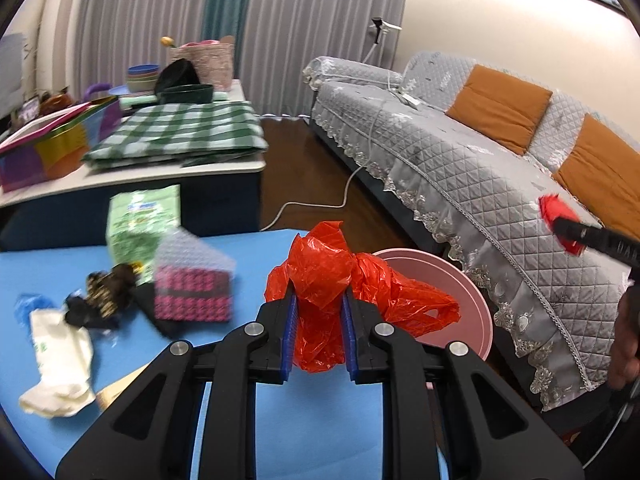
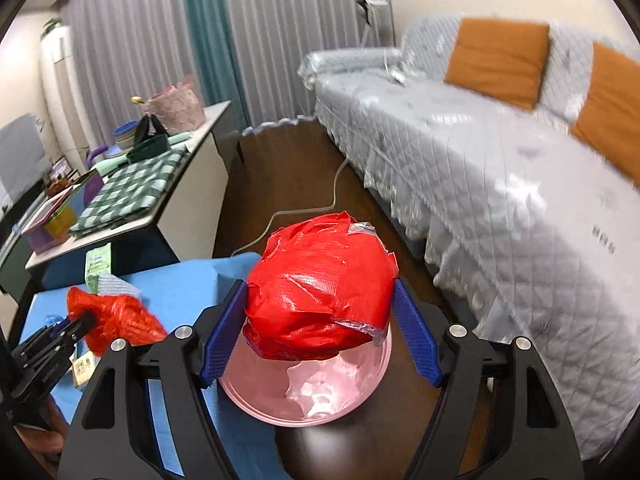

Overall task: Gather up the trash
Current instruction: 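Carry both red bags over the pink bucket and open both tools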

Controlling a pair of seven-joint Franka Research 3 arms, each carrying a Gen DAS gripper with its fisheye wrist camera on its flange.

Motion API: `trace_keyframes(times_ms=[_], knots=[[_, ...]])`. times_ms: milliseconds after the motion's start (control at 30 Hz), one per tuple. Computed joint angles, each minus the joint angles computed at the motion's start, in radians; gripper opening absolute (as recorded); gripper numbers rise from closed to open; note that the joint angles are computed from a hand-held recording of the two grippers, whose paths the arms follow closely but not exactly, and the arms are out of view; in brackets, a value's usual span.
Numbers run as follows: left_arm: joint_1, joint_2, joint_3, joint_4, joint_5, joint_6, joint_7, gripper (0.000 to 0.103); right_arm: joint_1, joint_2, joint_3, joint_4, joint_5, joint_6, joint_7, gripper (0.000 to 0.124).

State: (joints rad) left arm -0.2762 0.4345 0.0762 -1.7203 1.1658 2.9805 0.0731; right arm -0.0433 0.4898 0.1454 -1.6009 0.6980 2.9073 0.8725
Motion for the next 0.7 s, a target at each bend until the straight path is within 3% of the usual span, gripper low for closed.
trace_keyframes(times_ms=[100,467,567,600,633,700], knots=[[0.024,0.076,-0.044,0.096,-0.106,-0.021,0.113,0.019,0.018,0.040,-0.020,0.040,-0.039,0.000,0.005,0.072],[0.020,0.357,-0.124,0.501,-0.438,-0.137,0.519,0.020,0.014,0.141,-0.022,0.167,-0.106,-0.093,0.059,0.073],[0.056,0.419,-0.201,0.579,-0.547,-0.156,0.661,0.032,0.040,0.161,-0.054,0.194,-0.151,-0.107,0.096,0.079],[0.055,0.430,-0.205,0.594,-0.571,-0.168,0.681,0.041,0.052,0.162,-0.069,0.190,-0.169,-0.091,0.118,0.088],[0.042,0.428,-0.185,0.590,-0.576,-0.166,0.673,0.044,0.053,0.163,-0.072,0.188,-0.177,-0.078,0.127,0.089],[0.028,0.410,-0.155,0.552,-0.593,-0.142,0.664,0.044,0.040,0.164,-0.058,0.192,-0.179,-0.083,0.135,0.089]])
